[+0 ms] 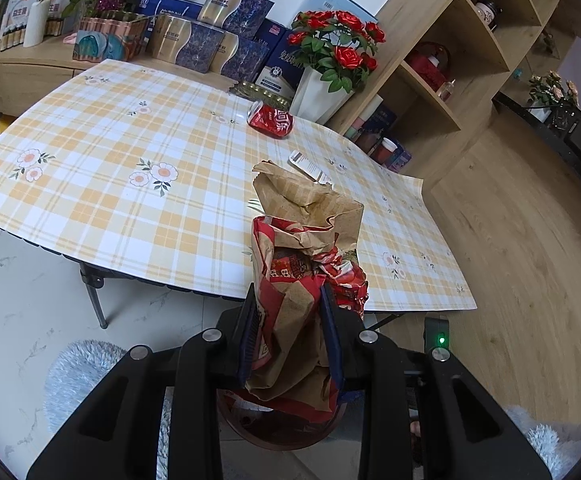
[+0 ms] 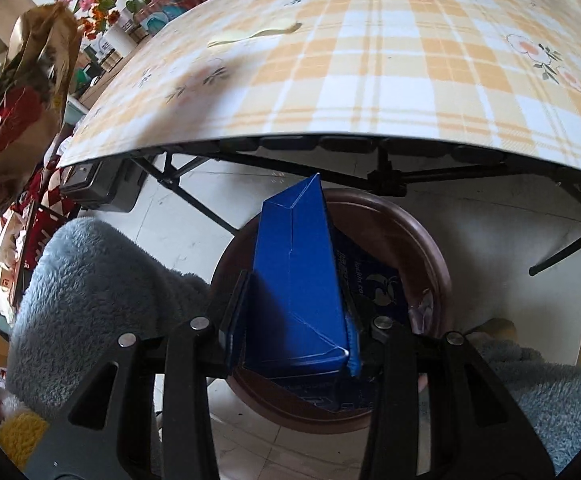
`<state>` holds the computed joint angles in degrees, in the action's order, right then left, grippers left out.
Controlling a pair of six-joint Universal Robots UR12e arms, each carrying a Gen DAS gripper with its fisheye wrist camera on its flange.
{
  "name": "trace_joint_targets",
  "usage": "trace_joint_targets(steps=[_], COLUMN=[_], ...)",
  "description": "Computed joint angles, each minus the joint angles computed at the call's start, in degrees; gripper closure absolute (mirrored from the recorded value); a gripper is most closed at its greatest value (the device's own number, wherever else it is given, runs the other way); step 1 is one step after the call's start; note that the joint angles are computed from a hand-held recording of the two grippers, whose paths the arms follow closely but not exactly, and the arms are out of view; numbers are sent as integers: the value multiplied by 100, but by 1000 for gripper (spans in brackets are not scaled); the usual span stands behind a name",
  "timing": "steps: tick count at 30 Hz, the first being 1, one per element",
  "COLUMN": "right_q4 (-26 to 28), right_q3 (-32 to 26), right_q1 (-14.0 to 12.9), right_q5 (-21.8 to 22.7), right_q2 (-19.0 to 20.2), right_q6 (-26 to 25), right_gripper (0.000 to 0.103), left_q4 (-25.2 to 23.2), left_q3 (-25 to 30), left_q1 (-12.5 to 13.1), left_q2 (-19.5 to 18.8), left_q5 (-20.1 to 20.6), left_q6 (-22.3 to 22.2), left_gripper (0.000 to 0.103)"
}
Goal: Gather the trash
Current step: 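Carry the blue bag and crumpled paper over the bin and release both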
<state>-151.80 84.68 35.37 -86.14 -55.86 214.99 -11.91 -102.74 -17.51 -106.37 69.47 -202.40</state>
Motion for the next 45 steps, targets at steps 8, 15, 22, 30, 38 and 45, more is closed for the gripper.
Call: trace_joint_targets(steps=[8, 15, 22, 30, 38, 45], right_q4=[-247, -758, -1393, -2232, -2049, -1983], right_q3=[-14, 211, 623, 1060, 1169, 1173], right_q1=[-14, -28, 82, 186, 138, 130], right_q5=[-13, -289, -1546, -2688, -2797, -2742], right_q2=[3, -219, -561, -704, -740, -736], right_q6=[40, 115, -316, -477, 267, 403], right_gripper=[24, 8, 6, 6, 6, 6], left_q4=[-56, -161, -355, -757, -1298, -1626], left_q3=[37, 78, 206, 438, 646, 712], left_q1=[-3, -49, -171, -517, -668, -691], left_q2=[-35, -73, -202, -469, -748, -824], left_q5=[-28, -40, -110, 37, 112, 127], left_q6=[12, 247, 1045, 2682, 3099, 3166], left_gripper=[74, 74, 74, 72, 72, 72])
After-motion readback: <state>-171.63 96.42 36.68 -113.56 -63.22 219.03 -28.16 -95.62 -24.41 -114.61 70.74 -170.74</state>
